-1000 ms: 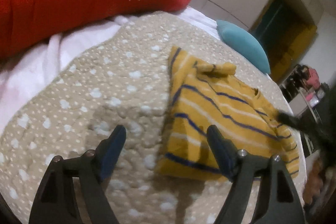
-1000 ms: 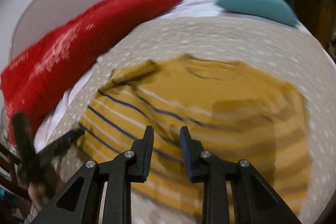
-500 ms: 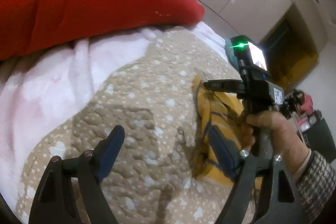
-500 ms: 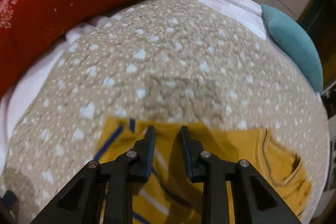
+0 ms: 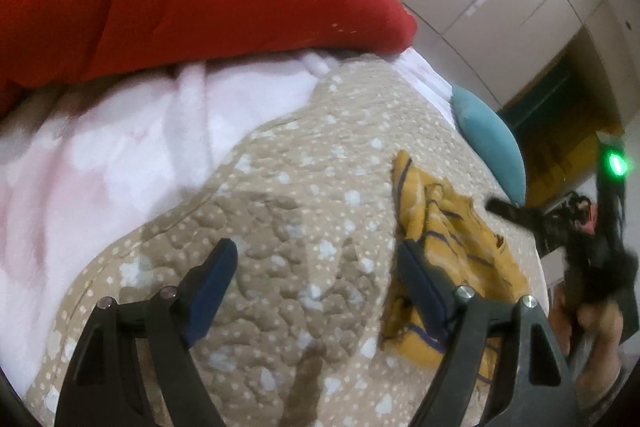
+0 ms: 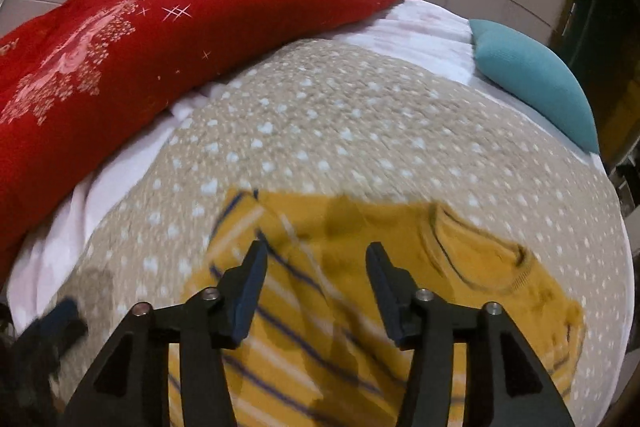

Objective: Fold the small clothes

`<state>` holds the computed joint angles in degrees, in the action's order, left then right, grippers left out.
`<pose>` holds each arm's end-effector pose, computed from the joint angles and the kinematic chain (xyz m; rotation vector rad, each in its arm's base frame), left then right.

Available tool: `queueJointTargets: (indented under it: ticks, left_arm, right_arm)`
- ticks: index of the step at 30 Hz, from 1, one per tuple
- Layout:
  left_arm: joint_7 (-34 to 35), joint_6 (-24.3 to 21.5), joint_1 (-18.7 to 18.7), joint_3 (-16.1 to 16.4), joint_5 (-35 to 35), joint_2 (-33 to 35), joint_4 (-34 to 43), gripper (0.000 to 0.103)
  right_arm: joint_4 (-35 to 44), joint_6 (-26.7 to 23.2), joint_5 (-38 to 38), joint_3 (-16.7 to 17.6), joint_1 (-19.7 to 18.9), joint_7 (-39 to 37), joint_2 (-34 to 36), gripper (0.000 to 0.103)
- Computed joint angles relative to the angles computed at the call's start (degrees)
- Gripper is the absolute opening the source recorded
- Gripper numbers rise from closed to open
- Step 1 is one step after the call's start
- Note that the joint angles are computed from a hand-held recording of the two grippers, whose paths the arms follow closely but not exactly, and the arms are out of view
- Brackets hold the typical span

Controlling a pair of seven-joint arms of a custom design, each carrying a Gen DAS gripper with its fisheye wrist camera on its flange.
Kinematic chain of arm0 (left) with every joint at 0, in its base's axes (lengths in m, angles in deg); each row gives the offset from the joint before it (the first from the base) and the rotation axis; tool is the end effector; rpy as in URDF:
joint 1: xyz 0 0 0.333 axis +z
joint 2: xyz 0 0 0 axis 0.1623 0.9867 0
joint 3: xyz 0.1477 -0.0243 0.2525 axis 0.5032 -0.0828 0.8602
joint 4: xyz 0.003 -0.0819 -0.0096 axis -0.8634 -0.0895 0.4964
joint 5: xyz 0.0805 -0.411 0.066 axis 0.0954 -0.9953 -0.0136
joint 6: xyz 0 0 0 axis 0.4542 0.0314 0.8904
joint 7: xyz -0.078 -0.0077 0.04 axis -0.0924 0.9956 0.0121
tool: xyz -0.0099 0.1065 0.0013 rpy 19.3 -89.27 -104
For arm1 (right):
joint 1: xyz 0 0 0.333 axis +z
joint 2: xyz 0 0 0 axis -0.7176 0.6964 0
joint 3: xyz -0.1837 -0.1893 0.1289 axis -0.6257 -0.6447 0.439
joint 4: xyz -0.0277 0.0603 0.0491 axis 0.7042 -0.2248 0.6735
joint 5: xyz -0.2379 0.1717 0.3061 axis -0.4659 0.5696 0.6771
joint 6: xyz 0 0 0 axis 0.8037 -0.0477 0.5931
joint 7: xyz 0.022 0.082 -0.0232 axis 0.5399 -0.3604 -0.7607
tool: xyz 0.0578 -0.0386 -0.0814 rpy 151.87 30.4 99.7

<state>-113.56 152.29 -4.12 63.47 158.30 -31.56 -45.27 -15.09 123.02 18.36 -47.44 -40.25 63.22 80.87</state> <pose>0.4979 -0.2808 0.3639 -2.4520 0.7564 -1.0418 0.7068 0.0868 0.4779 -2.3124 1.0050 -0.3466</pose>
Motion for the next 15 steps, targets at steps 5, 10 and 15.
queueJointTargets:
  ticks: [5,10,15]
  left_arm:
    - [-6.64,1.01,0.35,-0.45,2.87,-3.04,-3.45,0.081]
    - [-8.0,-0.47,0.71,-1.35,2.02,-5.31,-5.86,0.081]
    - [-10.99,0.13,1.53,-1.79,3.36,-6.96,-7.72,0.081]
  right_arm:
    - [-7.72,-3.16,2.69,-0.65,-2.35,-6.34,-5.71,0.057]
    - [-18.8,-3.33,6.09,-1.29,-2.42,-16.03,-13.48,0.058]
    - [-29.88,-0.33,9.48,-1.62,-0.37,-26.24,-20.57,0.063]
